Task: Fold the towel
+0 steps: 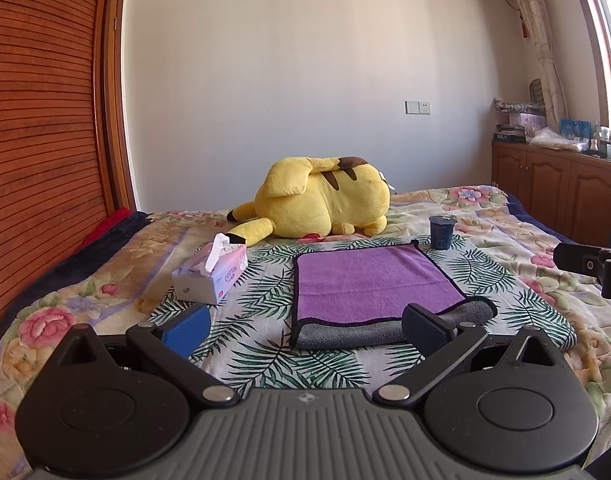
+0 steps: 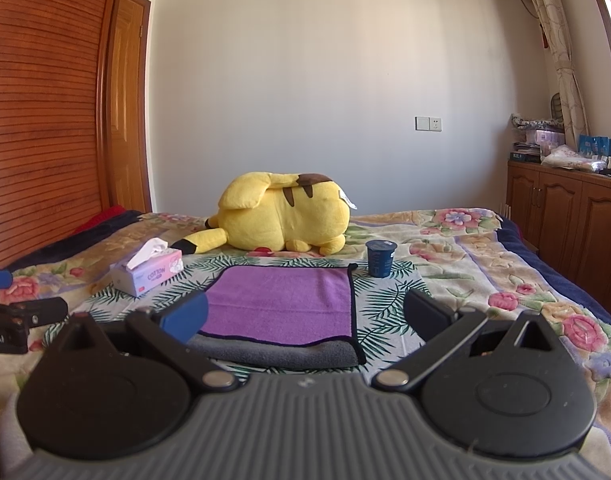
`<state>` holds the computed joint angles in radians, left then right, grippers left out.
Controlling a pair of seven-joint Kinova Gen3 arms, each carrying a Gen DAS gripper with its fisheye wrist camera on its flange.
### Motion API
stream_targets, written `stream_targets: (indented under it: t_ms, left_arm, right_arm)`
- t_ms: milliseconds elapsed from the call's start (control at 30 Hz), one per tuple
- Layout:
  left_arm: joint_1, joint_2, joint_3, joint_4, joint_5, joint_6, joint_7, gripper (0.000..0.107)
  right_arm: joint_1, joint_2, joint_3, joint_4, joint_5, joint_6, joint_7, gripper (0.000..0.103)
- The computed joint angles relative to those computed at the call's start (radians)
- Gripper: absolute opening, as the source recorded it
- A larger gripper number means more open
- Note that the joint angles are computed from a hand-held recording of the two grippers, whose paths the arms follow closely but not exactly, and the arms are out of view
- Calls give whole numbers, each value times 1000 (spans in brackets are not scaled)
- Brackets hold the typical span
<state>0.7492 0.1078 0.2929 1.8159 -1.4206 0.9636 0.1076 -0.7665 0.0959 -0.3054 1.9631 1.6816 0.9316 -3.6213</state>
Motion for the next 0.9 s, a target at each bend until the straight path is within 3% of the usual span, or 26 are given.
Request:
stream_targets:
  t_ms: [433,900]
  left_arm:
    - [-39,9,-31,-70,128,-71,-139,86]
    - [-75,51,-89,-151,199,-143,-267,86]
  right_arm:
    - [42,12,26,-37,-14,-97,30,103]
    - [113,46,71,-109,-55,-251,187,103]
